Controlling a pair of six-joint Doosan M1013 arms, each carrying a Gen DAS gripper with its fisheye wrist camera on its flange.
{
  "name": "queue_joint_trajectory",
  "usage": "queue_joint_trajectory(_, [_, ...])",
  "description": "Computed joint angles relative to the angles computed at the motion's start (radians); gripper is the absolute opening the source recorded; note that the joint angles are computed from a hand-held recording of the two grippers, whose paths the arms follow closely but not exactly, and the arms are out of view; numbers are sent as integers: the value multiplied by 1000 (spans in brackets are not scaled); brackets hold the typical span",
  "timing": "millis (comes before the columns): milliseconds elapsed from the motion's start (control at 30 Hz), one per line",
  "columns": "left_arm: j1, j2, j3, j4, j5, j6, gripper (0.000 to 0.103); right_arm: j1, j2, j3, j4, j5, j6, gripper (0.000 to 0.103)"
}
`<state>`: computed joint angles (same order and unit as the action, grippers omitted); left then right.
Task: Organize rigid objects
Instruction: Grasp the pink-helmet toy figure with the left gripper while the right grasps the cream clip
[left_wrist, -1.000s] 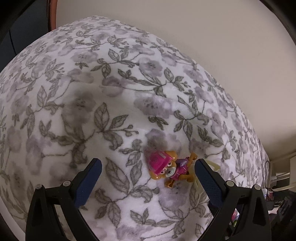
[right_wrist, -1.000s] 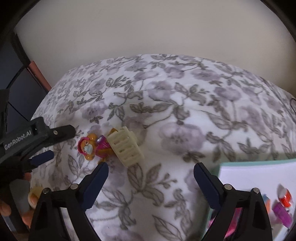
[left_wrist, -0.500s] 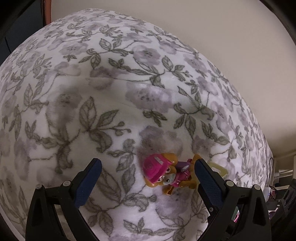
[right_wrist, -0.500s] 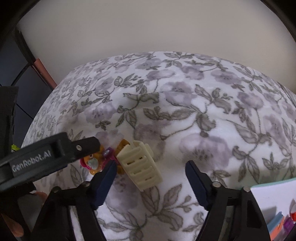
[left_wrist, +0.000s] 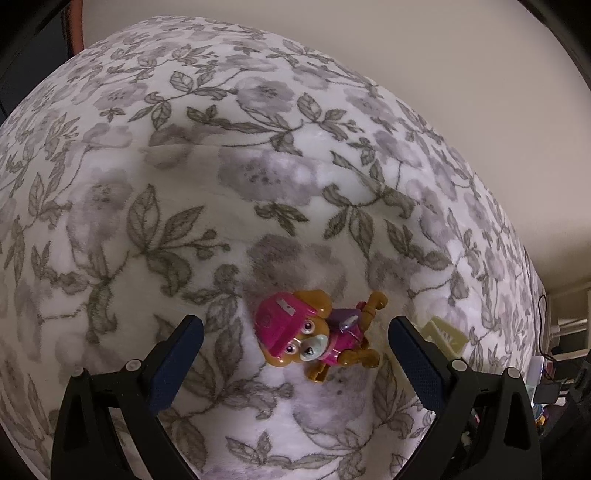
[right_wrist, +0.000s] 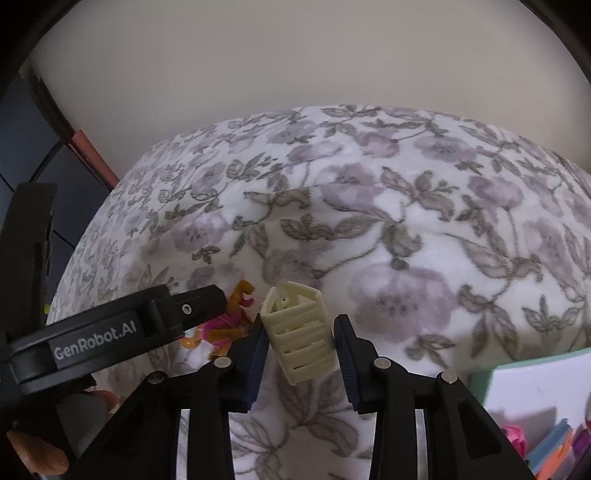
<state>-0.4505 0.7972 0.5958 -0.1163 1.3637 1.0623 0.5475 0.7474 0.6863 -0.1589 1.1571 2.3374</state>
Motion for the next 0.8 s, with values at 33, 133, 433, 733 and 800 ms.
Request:
queue_joint_trajectory(33, [-1, -1, 2, 2, 1, 4, 100, -1, -4, 6, -3, 1, 5, 38])
queue_joint_trajectory(133, [-11, 5, -7, 23, 15, 19, 100, -5, -23, 36, -15, -3, 33, 38])
queue_joint_trajectory(433, [-35, 27, -38, 78, 59, 59, 94, -18, -65, 103, -13, -20, 75, 38])
queue_joint_trajectory(733, [-47, 38, -63, 121, 73, 100, 75, -18, -73, 114, -9, -16, 79, 35])
queue_joint_trajectory(800, [-48, 35, -60, 125, 73, 101, 75, -16, -74, 113, -9, -10, 70, 35])
